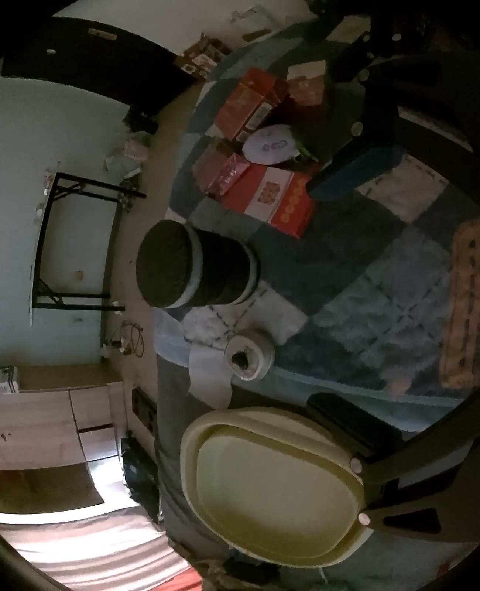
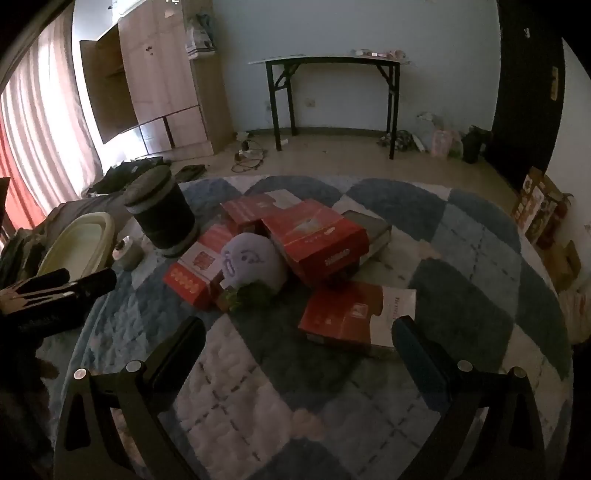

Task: Organize rigid objects
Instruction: 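Move right tool toward red-white box while left tool approaches black canister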

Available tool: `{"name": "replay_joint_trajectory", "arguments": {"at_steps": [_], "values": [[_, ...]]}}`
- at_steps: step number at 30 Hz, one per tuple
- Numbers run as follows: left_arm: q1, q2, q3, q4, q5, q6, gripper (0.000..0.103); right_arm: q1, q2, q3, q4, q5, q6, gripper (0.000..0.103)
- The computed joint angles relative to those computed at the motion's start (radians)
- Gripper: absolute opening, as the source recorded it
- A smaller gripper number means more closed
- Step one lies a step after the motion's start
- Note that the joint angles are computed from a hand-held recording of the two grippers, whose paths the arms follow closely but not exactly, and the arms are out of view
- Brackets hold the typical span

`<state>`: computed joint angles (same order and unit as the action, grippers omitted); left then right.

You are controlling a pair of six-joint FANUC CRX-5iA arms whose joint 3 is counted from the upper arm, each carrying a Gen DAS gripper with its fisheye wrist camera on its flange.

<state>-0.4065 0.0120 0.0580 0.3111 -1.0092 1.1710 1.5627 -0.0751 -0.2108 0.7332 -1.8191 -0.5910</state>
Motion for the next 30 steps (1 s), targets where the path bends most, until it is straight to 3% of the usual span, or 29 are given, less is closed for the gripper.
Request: {"name": "replay_joint_trajectory", "arguments": {"at_steps": [7,30], "values": [[0.002,0.017,0.016,0.004,-0.032,-0.004,0.103,-0.002,0.003,0.002,-0.007,-0.002,0.004,0.103],[-0.007,0.001,0.001,-0.045,0.006,0.019,0.103,-0.029,-0.022,-0.029,-0.053,0.048,-0.015,0.103]]}}
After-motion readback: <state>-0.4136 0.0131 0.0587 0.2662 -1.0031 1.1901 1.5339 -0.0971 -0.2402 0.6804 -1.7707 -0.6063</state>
